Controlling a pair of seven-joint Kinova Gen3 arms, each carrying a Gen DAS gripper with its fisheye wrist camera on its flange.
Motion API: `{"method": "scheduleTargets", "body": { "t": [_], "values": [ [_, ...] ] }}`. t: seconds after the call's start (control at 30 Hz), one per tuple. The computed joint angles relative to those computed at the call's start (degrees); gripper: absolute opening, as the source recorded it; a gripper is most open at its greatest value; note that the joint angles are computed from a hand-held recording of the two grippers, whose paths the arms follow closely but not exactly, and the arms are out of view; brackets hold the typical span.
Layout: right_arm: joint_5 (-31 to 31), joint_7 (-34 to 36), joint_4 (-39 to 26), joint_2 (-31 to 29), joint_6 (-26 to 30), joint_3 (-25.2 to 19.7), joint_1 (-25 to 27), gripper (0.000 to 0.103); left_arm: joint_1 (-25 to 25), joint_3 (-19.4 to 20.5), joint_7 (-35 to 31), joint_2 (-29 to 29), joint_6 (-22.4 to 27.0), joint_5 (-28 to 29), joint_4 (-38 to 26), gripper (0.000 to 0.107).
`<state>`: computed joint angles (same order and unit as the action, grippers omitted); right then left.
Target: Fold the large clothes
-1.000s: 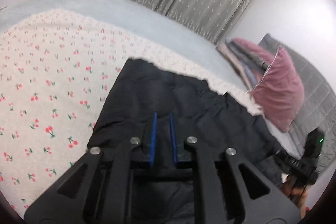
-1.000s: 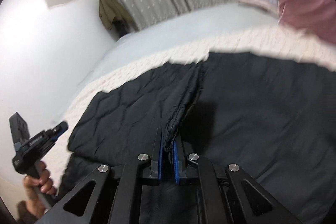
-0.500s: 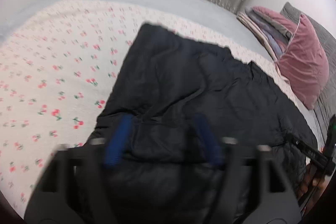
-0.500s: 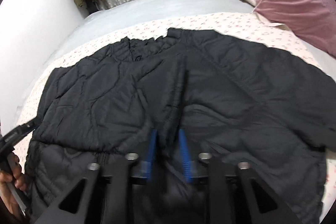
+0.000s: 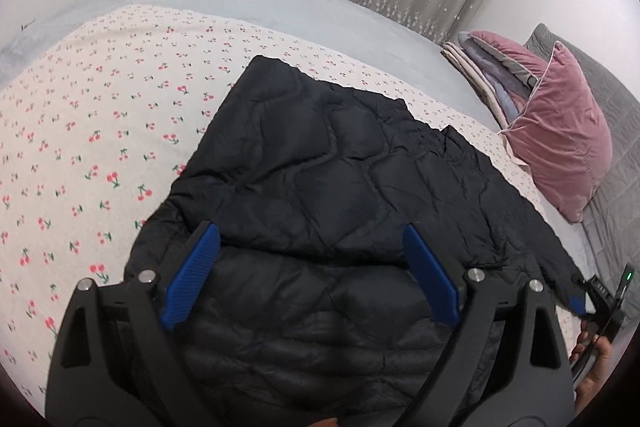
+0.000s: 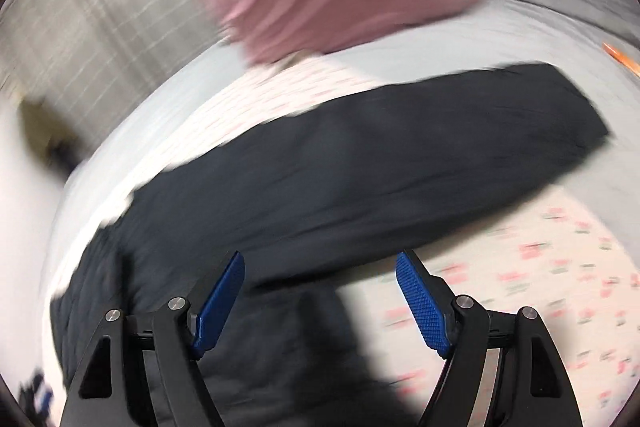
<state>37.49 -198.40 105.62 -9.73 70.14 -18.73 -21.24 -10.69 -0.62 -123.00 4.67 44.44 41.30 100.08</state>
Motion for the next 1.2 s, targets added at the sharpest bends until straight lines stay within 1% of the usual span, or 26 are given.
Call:
{"method": "scheduleTargets", "body": {
  "t": [0.07, 0.13, 0.2, 0.33, 0.5, 0.57, 0.6, 0.63, 0.67, 0.7, 0.73, 0.77, 0.83, 0.87, 0.93, 0.97, 1.0, 1.07, 1.2],
  "values": [
    [-1.8, -2.6, 4.0, -4.4, -0.3, 1.5, 2.0, 0.079, -0.1, 0.0, -0.9, -0.3, -0.8, 1.1, 0.7, 0.093],
    [-3.4, -3.7, 6.7, -7.4, 0.2, 2.2, 4.7, 0.079, 0.3, 0.1, -0.6, -0.6, -1.8, 0.6, 1.2, 0.093],
    [-4.4, -3.5, 8.5, -9.3, 0.8, 2.6, 7.0, 0.079, 0.8, 0.1, 0.0, -0.7, -2.4, -0.4, 1.3, 0.093],
    [-6.5, -0.5, 12.0, -12.2, -0.8, 5.7, 11.0, 0.079, 1.5, 0.4, 0.5, -0.6, -3.0, -1.8, 1.4, 0.093],
    [-4.3, -1.5, 15.9, -14.1, -4.7, 3.8, 15.9, 0.079, 2.5, 0.9, 1.1, -0.5, -3.9, -3.4, 1.5, 0.093],
    [-1.7, -3.5, 16.9, -13.1, -5.5, 1.5, 18.6, 0.078, 2.9, 1.1, 1.4, -0.3, -4.2, -4.1, 1.5, 0.093],
    [-0.5, -4.2, 17.2, -12.2, -5.2, 0.3, 19.4, 0.071, 3.2, 1.2, 1.9, -0.3, -4.4, -4.8, 1.4, 0.093],
    [0.2, -4.5, 17.1, -11.8, -4.3, -0.4, 19.6, 0.061, 3.5, 1.3, 2.3, -0.3, -4.8, -5.5, 1.4, 0.093],
    [0.6, -4.1, 17.1, -11.4, -4.3, -0.4, 19.6, 0.033, 3.8, 1.4, 2.8, -0.4, -5.1, -6.5, 1.4, 0.093],
    [0.4, -4.2, 17.8, -12.1, -5.1, 0.6, 19.1, 0.016, 4.1, 1.5, 3.3, -0.6, -5.5, -7.3, 1.6, 0.093],
    [0.4, -5.2, 18.1, -12.9, -6.0, 0.6, 19.4, 0.014, 4.3, 1.6, 3.4, -0.7, -5.7, -7.6, 1.7, 0.093],
    [1.3, -7.1, 18.3, -13.7, -5.9, -0.5, 19.9, 0.010, 4.3, 1.6, 3.0, -0.8, -5.7, -7.6, 1.7, 0.093],
    [3.1, -8.5, 17.4, -15.0, -3.9, -3.1, 20.9, 0.007, 4.2, 1.6, 2.2, -0.9, -5.4, -7.0, 1.7, 0.093],
    [4.9, -9.1, 16.0, -15.2, -2.1, -5.4, 21.2, 0.006, 4.1, 1.5, 1.6, -0.9, -5.2, -6.4, 1.7, 0.093],
    [8.0, -9.8, 13.4, -14.6, 0.7, -9.0, 21.2, 0.006, 3.8, 1.3, 1.1, -0.7, -4.6, -5.6, 1.4, 0.093],
    [9.2, -9.9, 12.4, -14.1, 1.7, -10.0, 20.9, 0.006, 3.7, 1.3, 0.8, -0.7, -4.2, -5.2, 1.3, 0.093],
    [11.3, -9.7, 10.4, -13.1, 3.3, -12.1, 20.3, 0.006, 3.5, 1.2, 0.6, -0.7, -3.9, -4.7, 1.3, 0.093],
    [14.6, -8.9, 7.2, -10.6, 5.5, -14.7, 18.7, 0.006, 3.1, 1.0, 0.1, -0.7, -3.2, -3.7, 1.2, 0.093],
    [21.8, -5.6, 0.7, -4.2, 7.2, -18.7, 14.6, 0.006, 2.3, 0.6, -1.5, -1.0, -2.2, -1.5, 1.4, 0.093]
  ]
}}
